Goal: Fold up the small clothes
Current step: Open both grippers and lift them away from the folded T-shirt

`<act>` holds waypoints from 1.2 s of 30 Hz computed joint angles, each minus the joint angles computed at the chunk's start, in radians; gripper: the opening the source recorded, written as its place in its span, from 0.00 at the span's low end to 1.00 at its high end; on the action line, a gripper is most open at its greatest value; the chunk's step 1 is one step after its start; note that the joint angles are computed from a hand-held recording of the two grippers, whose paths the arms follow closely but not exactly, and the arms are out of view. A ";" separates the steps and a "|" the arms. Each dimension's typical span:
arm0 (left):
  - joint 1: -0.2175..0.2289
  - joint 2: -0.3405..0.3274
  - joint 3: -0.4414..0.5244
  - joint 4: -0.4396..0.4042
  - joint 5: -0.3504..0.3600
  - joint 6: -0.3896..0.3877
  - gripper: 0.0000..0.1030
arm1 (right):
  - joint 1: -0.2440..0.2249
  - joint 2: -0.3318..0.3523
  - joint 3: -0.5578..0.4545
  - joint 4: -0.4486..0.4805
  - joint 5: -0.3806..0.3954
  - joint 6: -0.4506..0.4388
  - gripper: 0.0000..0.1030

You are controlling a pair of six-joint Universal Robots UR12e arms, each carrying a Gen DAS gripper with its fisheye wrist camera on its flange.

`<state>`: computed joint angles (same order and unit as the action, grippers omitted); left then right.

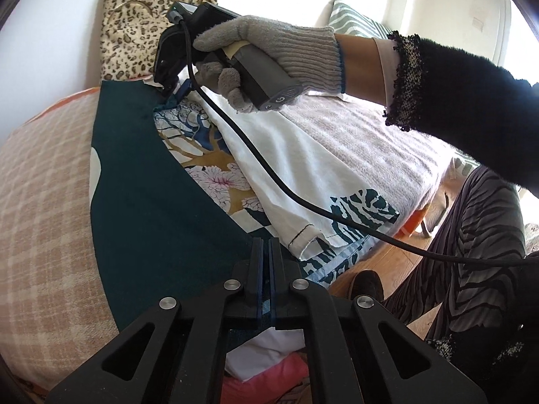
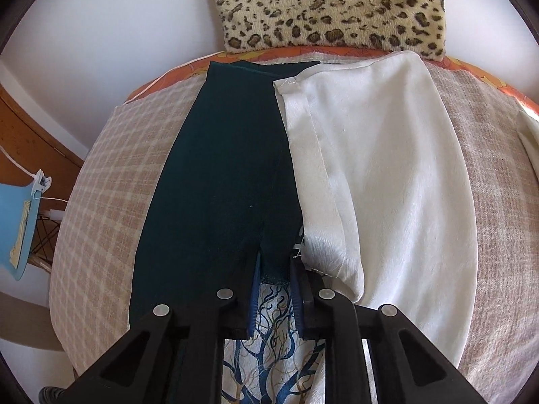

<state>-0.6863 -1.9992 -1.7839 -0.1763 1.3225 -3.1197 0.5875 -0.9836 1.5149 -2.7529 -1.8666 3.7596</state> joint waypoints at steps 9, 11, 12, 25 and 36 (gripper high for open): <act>0.028 0.091 -0.075 0.010 0.060 -0.039 0.27 | 0.043 -0.107 0.172 -0.121 0.023 -0.113 0.36; 0.050 0.103 -0.082 -0.021 0.067 -0.084 0.31 | 0.061 -0.148 0.244 -0.153 -0.003 -0.109 0.36; 0.060 0.106 -0.083 -0.038 0.068 -0.110 0.40 | 0.069 -0.167 0.281 -0.169 -0.019 -0.092 0.37; 0.123 0.086 -0.075 -0.150 -0.107 -0.282 0.41 | 0.108 -0.268 0.553 -0.265 0.113 0.174 0.39; 0.110 0.076 -0.072 -0.120 -0.043 -0.243 0.03 | 0.146 -0.238 0.532 -0.239 0.038 0.103 0.00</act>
<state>-0.5763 -1.9229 -1.8556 -0.2961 1.2798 -3.3624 0.7340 -1.2219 2.0465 -2.9921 -1.8287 3.8627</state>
